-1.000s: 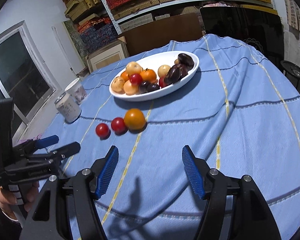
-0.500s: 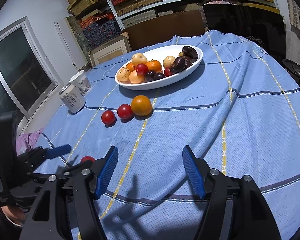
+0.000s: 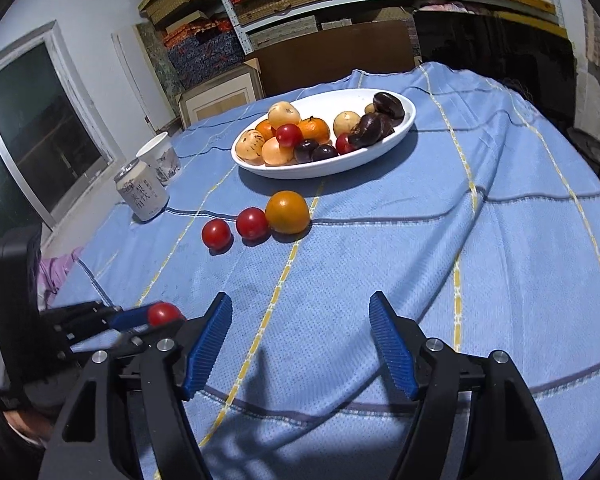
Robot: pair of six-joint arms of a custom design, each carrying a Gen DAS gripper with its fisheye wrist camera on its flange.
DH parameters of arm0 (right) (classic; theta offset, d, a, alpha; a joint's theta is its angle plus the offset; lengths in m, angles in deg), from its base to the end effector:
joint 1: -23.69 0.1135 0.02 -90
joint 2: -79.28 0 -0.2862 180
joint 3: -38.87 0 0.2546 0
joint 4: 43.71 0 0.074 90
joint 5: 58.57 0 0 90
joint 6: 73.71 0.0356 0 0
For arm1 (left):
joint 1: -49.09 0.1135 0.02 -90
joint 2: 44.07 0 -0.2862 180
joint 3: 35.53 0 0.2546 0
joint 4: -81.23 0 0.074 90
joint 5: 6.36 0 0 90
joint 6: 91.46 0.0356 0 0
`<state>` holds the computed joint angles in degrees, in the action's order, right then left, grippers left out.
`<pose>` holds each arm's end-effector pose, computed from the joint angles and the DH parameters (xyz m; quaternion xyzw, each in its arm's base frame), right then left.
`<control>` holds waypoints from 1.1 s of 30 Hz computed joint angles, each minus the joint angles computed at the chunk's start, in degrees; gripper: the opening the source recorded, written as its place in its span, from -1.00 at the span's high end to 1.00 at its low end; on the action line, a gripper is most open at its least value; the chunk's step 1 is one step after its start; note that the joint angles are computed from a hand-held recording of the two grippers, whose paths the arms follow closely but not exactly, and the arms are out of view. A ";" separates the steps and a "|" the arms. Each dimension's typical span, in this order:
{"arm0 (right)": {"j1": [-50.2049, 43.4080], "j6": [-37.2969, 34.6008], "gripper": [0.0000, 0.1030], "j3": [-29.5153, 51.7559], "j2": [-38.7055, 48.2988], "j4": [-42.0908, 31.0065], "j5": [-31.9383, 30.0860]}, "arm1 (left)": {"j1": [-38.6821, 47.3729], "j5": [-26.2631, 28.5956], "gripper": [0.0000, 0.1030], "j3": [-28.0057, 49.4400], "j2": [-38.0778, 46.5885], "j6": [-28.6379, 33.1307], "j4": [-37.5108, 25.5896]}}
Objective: Organize fruits
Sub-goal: 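Grasp a red tomato with the left tool while the right tool grasps the orange tomato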
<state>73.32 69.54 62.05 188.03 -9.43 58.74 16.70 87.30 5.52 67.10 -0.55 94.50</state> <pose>0.1405 0.1401 0.0482 0.1072 0.9139 0.1130 0.3749 0.2266 -0.1465 0.0493 0.2832 0.9152 -0.1068 0.2661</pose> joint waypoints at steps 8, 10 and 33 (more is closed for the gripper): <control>-6.45 -11.44 -0.40 9.47 1.24 -12.62 -2.34 | 6.71 4.20 0.41 3.66 1.77 1.23 -1.95; -8.45 -12.63 -0.40 10.57 2.43 -11.99 -3.24 | 6.94 4.60 0.41 4.51 3.16 1.42 -2.14; -16.75 -30.97 0.13 25.17 11.85 -17.34 -9.82 | 6.28 4.00 0.40 3.10 5.14 3.07 4.21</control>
<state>56.57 38.57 87.22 199.88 -26.76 48.92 22.99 91.30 8.63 72.24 2.53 98.72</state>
